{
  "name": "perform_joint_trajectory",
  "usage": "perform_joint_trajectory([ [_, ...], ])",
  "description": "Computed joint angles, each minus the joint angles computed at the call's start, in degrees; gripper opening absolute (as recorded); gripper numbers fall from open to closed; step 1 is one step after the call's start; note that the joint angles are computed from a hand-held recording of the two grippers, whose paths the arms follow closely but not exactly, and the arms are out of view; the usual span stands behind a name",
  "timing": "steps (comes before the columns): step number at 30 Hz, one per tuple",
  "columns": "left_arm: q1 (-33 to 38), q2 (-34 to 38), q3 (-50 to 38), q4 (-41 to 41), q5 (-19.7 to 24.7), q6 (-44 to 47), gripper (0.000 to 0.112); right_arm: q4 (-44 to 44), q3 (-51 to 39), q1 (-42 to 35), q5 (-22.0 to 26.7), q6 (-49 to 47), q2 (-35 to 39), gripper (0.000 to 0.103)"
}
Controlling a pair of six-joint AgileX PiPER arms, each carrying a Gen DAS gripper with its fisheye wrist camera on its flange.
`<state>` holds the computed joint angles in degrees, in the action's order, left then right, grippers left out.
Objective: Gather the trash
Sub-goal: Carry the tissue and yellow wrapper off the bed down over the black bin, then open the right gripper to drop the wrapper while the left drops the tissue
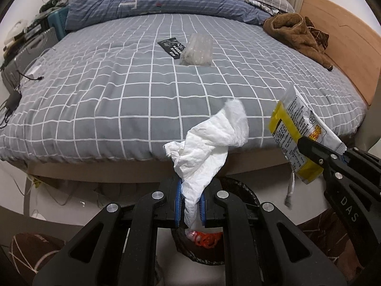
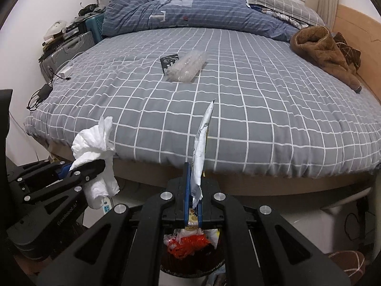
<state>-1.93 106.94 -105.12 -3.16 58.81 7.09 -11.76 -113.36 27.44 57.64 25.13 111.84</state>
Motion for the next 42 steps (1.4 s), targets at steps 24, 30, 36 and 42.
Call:
perform_joint_trajectory([
  [24,2.5,7.91,8.35,-0.36,-3.45,0.05,0.011,16.12,3.17,-2.17,1.07,-9.84,10.68,0.004],
  [30,3.4,12.34,6.38,-0.73,-3.11,0.56,0.011,18.31,-0.56,-2.5,3.01,-11.94,17.32,0.004],
  [36,4.85,15.58,5.63,0.19,-3.23,-1.36,0.011,20.17,-1.56,-2.75,3.97,-12.94,21.94,0.004],
  [42,4.39,16.5,5.53,0.63,-2.56,-1.98,0.011,19.21,-4.2,-1.96,5.36,-13.33,24.91,0.007],
])
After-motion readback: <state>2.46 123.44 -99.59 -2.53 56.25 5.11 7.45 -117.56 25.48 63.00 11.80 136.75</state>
